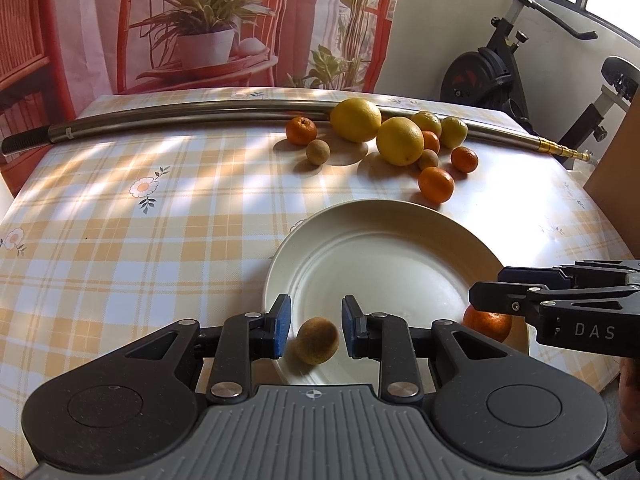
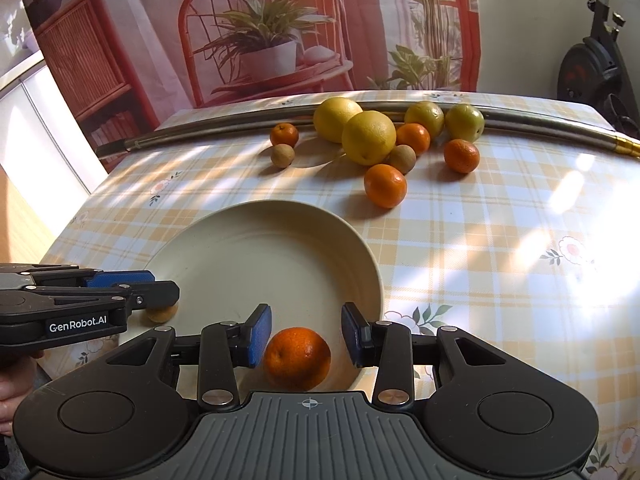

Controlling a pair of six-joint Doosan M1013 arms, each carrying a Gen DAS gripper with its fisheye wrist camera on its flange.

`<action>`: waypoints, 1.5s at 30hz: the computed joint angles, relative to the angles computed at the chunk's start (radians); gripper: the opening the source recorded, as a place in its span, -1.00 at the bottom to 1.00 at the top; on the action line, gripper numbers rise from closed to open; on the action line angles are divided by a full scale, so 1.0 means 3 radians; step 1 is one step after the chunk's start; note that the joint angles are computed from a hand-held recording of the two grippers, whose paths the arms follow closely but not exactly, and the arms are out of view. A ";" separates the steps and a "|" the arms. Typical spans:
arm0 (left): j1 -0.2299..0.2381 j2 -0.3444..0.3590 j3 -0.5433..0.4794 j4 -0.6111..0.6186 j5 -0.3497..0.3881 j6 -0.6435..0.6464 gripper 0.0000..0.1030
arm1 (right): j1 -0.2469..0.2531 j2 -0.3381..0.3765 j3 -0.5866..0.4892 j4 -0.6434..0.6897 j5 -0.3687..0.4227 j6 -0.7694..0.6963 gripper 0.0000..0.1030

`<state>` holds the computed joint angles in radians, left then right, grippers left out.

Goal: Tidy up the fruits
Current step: 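Carry both fruits over the white plate and open both tools, then lower the left tool onto another small brown fruit and close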

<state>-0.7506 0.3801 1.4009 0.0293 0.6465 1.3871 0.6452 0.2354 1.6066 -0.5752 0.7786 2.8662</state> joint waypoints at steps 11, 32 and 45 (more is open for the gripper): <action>0.0039 -0.0019 -0.0094 0.0194 -0.0118 -0.0201 -0.44 | -0.0011 -0.0086 0.0035 -0.0302 0.0009 0.0302 -0.30; 0.0120 0.0257 -0.0624 0.0158 -0.0120 0.0022 -0.44 | -0.0228 -0.0235 0.0092 -0.0850 0.0187 0.0642 -0.30; 0.0132 0.0742 -0.1175 -0.0317 0.0191 0.0767 -0.44 | -0.0420 -0.0159 0.0068 -0.0638 0.0088 0.0420 -0.30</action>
